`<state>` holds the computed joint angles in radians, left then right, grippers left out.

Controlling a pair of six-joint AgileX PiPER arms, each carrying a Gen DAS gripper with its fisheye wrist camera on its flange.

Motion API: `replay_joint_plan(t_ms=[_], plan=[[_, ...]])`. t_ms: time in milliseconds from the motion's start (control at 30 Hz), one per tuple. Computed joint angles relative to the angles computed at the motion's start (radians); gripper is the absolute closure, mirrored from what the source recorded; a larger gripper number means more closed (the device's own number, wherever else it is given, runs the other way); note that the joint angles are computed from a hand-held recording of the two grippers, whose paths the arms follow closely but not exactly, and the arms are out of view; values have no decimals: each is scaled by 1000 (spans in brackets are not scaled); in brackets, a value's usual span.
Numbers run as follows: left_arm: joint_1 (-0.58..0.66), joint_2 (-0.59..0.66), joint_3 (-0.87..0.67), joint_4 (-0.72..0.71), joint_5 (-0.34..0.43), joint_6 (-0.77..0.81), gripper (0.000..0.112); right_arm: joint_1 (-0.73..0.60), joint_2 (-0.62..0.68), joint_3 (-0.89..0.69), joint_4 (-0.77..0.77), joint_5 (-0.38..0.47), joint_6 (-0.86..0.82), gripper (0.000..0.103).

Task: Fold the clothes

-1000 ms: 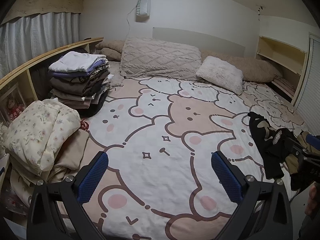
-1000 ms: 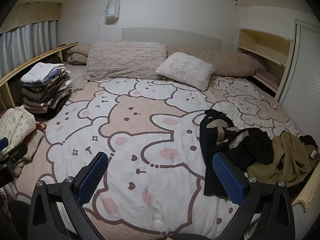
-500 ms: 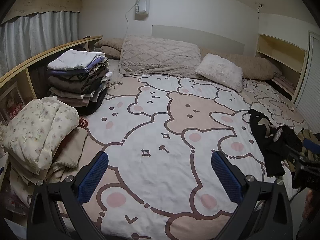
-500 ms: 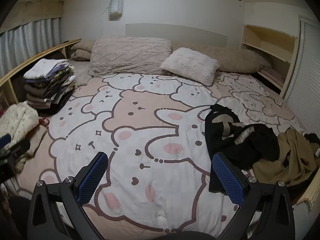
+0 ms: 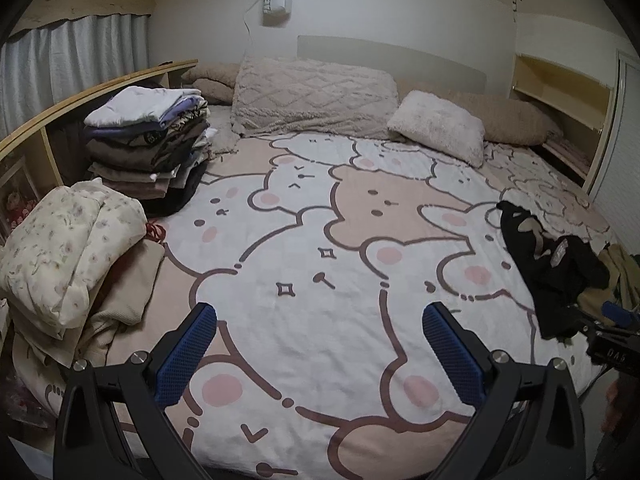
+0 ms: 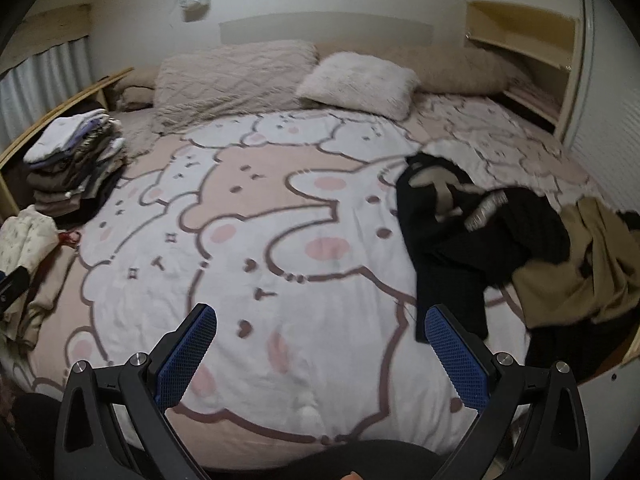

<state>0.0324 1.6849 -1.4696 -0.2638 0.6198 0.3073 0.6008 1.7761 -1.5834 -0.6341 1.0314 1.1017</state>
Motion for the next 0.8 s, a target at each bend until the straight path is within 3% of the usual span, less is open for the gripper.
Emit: replay_joint_plan(t_ms=[367, 500, 567, 667, 800], plan=[[-16, 34, 23, -34, -15, 16, 9, -222, -122, 265, -68, -35, 45, 1], [-18, 51, 11, -48, -11, 15, 9, -367, -114, 253, -93, -99, -4, 16], [-17, 59, 5, -49, -9, 13, 9, -441, -93, 229, -61, -160, -49, 29], [-18, 67, -1, -35, -7, -2, 9, -541, -35, 174, 66, -267, -165, 35], [-19, 78, -6, -10, -8, -25, 9, -622, 72, 84, 225, -330, -232, 37]])
